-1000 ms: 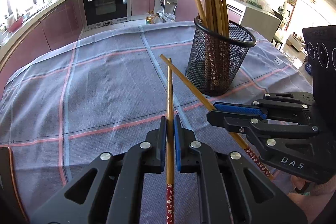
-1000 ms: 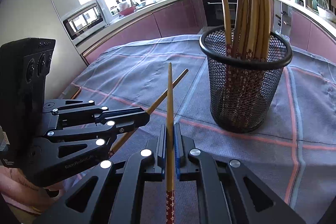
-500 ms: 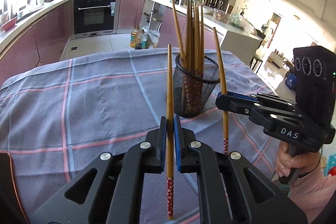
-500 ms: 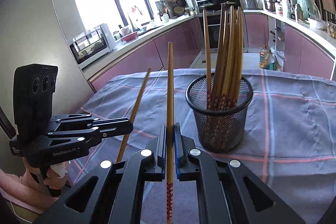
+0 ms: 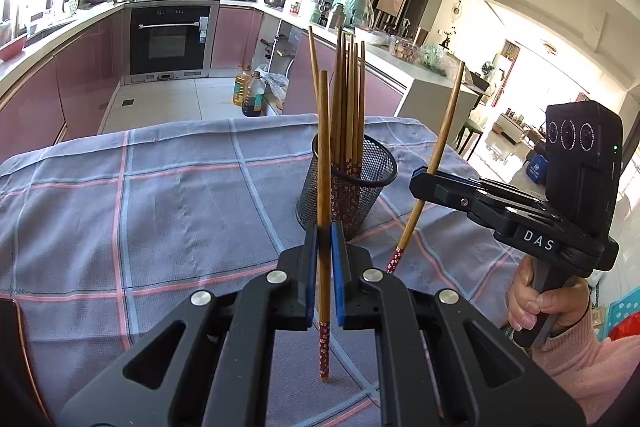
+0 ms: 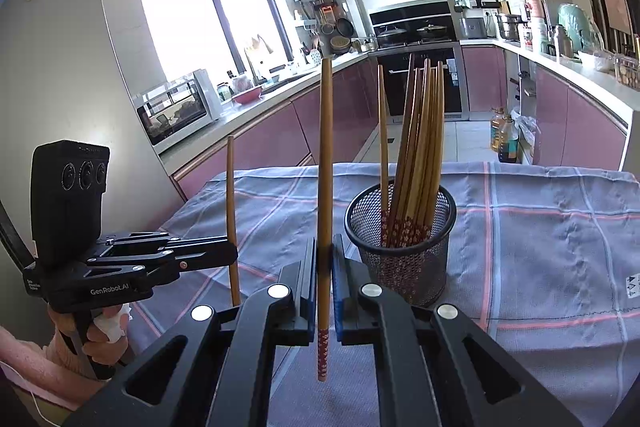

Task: Organize utensils
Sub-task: 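Lower the chopstick into the mesh holder with the right tool while the left tool inserts its own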

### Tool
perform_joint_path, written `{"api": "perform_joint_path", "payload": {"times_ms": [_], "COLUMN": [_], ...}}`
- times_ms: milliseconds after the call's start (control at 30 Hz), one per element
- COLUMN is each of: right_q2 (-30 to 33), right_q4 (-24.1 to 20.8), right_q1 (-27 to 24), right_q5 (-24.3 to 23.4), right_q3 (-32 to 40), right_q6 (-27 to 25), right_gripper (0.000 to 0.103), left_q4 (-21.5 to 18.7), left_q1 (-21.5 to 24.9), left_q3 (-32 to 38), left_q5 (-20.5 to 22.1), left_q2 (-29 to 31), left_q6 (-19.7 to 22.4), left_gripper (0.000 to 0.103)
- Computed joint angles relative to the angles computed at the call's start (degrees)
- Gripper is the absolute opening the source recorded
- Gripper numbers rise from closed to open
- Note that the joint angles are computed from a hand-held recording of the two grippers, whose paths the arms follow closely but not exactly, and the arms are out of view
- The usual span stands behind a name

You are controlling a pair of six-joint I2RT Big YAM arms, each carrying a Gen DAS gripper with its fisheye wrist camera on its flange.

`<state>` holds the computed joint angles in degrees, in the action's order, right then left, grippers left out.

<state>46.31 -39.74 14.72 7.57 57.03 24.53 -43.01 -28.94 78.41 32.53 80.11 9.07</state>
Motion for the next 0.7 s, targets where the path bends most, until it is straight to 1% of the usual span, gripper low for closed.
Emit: {"api": "perform_joint_path", "payload": {"times_ms": [200, 700], "right_q2": [-0.3, -1.0], "right_q4": [0.0, 0.3], "right_q1": [0.1, -0.2], "right_q5": [0.5, 1.8], "right_q3": [0.2, 0.8], "right_q6": [-0.3, -1.5], "right_gripper": [0.006, 0.006], "left_q4": [0.5, 2.5], "left_q1": [0.3, -0.3], "left_q3": [0.0, 0.5], "left_q5": [1.0, 0.6], "left_q2": [-0.5, -1.3], "left_q6": [-0.3, -2.0], "left_gripper": [0.008, 0.008]}}
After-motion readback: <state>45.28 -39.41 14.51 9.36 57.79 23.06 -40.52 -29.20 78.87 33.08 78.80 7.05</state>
